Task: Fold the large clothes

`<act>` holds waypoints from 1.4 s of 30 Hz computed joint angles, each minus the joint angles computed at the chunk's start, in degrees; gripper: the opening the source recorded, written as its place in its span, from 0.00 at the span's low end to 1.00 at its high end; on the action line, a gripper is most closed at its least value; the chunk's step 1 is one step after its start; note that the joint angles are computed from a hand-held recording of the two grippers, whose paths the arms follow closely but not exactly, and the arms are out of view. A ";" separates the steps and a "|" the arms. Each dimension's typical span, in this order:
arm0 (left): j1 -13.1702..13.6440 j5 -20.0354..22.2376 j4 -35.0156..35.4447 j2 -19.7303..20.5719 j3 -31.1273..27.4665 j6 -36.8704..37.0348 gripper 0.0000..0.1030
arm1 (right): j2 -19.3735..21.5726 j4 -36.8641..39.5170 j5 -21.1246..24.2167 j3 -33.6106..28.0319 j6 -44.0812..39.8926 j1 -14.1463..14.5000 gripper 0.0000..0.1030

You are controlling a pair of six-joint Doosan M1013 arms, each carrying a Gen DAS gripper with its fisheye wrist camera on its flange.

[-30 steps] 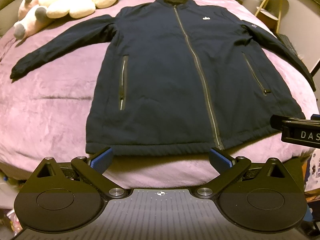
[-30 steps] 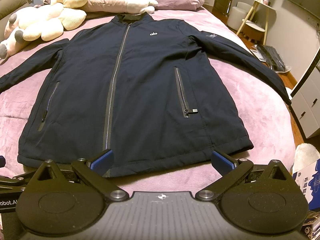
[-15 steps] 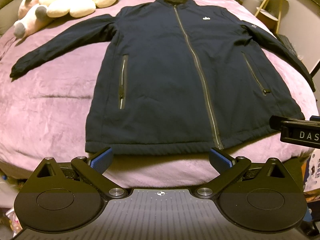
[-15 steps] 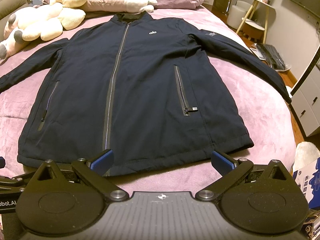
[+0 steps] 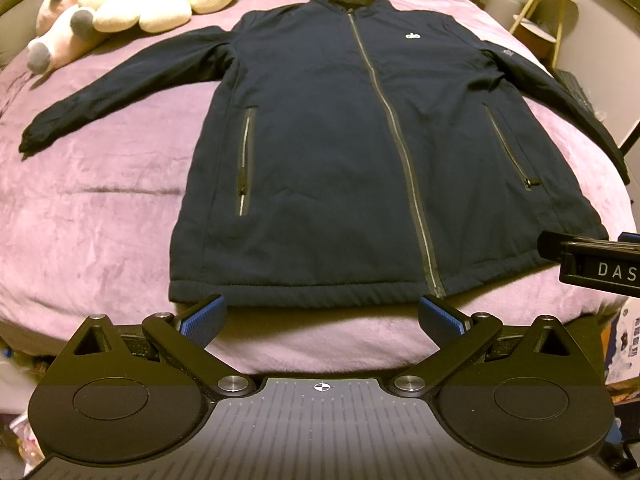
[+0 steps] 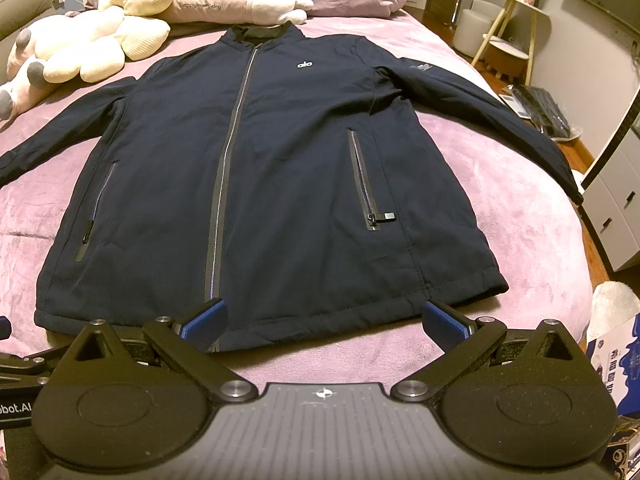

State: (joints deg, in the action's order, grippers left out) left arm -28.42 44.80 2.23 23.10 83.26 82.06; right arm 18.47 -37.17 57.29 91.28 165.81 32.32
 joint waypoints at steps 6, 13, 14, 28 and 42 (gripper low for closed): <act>0.02 0.01 -0.12 0.00 0.00 0.10 1.00 | -0.01 0.01 0.03 0.00 0.08 0.01 1.00; -0.06 -0.06 -0.12 -0.07 0.22 -0.01 1.00 | -0.05 -0.05 -0.05 0.06 0.11 0.01 1.00; -0.11 -0.07 -0.10 -0.12 0.32 -0.09 1.00 | -0.05 -0.05 -0.05 0.06 0.11 0.01 1.00; -0.13 0.33 -0.50 -0.16 0.26 -0.17 1.00 | -0.15 -0.08 -0.25 0.22 0.22 -0.04 1.00; 0.17 1.13 -1.52 0.18 -0.40 0.44 1.00 | -0.12 -0.01 -0.32 0.24 0.27 -0.07 1.00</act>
State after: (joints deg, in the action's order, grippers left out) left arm -28.25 45.93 0.71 23.28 82.86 82.50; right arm 18.35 -37.18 56.98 91.52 166.08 32.24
